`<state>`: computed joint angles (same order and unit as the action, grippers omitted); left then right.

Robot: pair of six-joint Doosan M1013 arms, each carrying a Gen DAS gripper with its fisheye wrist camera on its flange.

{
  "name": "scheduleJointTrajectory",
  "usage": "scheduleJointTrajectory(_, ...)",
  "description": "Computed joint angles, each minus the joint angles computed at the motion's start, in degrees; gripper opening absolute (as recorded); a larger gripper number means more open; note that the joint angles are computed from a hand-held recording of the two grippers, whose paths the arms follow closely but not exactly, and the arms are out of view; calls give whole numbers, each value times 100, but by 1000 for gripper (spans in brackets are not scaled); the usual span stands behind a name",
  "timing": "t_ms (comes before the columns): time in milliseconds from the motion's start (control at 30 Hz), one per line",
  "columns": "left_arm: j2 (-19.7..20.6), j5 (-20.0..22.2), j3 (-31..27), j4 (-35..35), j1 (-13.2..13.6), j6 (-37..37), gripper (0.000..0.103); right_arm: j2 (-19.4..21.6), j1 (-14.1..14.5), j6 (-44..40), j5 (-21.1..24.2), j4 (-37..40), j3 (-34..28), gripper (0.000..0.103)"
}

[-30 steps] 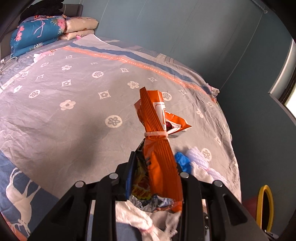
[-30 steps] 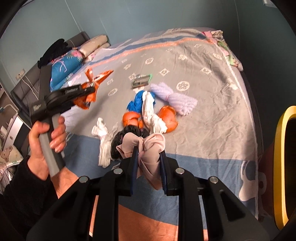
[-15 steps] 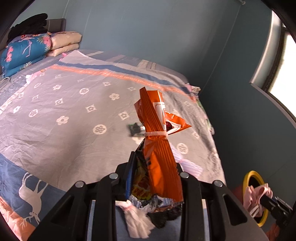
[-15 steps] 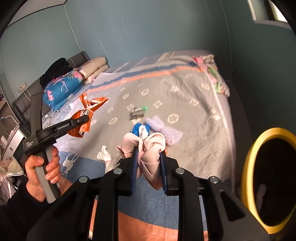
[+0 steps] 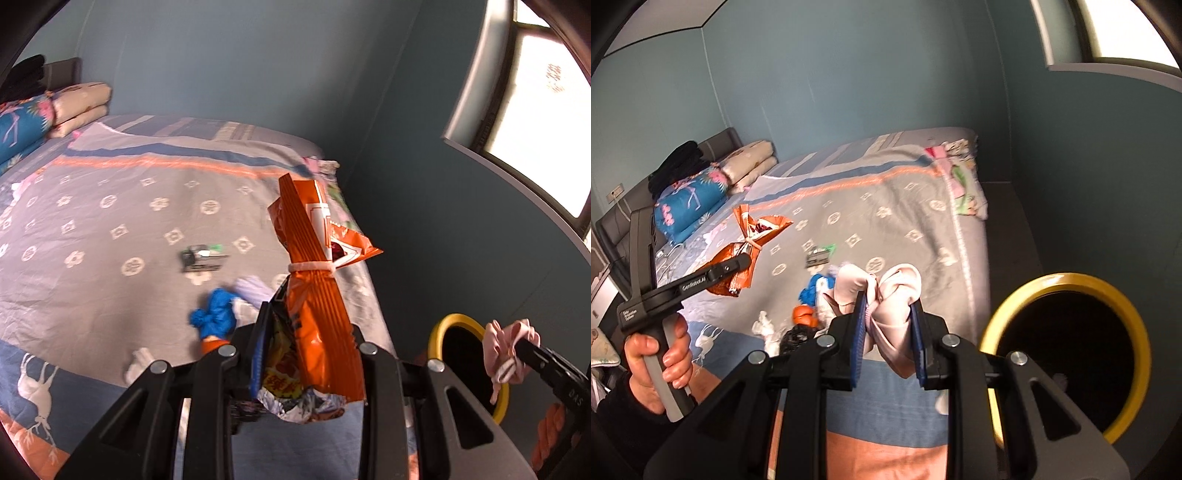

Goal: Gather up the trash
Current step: 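Carry the orange snack bag with the left tool while the right tool carries the pink cloth to the bin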

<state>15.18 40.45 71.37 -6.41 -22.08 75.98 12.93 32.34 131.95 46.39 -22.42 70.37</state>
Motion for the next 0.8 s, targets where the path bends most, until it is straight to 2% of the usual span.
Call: scheduleJointTrajectory(800,598,437,-850,-1050,-772,1035,26,-677,-540,1047,96,-732,790,22)
